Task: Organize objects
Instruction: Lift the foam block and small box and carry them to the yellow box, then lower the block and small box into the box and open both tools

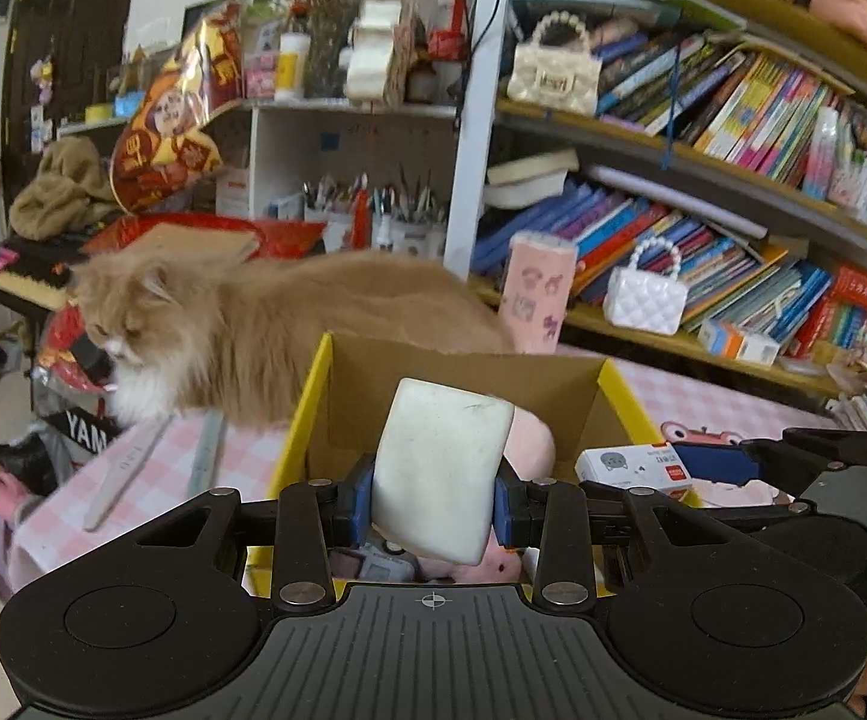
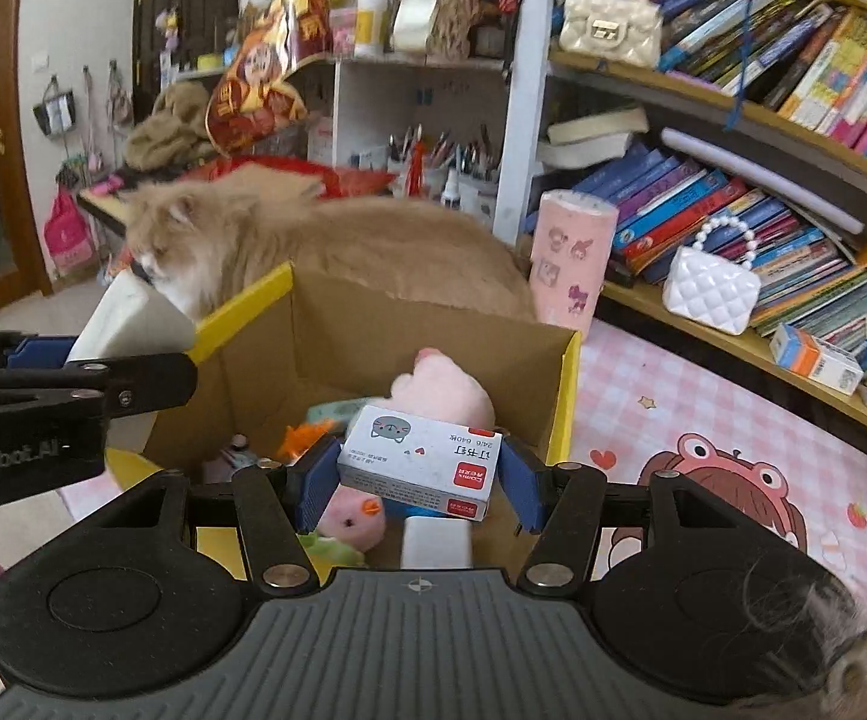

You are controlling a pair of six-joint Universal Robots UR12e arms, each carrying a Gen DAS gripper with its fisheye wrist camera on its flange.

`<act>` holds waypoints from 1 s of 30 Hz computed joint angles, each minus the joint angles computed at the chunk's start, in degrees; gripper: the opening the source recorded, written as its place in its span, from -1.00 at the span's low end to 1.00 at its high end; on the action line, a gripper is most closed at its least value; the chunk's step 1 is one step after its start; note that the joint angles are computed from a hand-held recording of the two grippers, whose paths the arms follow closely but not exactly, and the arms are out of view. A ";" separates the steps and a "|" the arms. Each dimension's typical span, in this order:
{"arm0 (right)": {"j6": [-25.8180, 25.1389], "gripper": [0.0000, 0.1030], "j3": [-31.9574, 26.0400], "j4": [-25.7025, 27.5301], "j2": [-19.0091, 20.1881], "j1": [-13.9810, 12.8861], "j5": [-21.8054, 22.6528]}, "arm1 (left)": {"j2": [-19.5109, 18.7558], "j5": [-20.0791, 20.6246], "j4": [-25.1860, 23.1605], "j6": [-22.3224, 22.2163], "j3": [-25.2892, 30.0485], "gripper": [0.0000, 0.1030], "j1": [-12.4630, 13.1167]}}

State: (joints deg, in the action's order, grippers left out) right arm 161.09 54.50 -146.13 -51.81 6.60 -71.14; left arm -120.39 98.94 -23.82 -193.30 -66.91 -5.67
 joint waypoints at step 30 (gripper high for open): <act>-11.41 0.10 -8.74 15.93 4.79 -1.50 7.37 | -3.65 -0.51 -13.16 -1.91 6.44 0.14 -0.15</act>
State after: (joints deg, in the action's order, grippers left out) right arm 149.69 45.75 -130.20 -47.02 5.10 -63.77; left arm -124.05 98.44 -36.98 -195.21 -60.47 -5.82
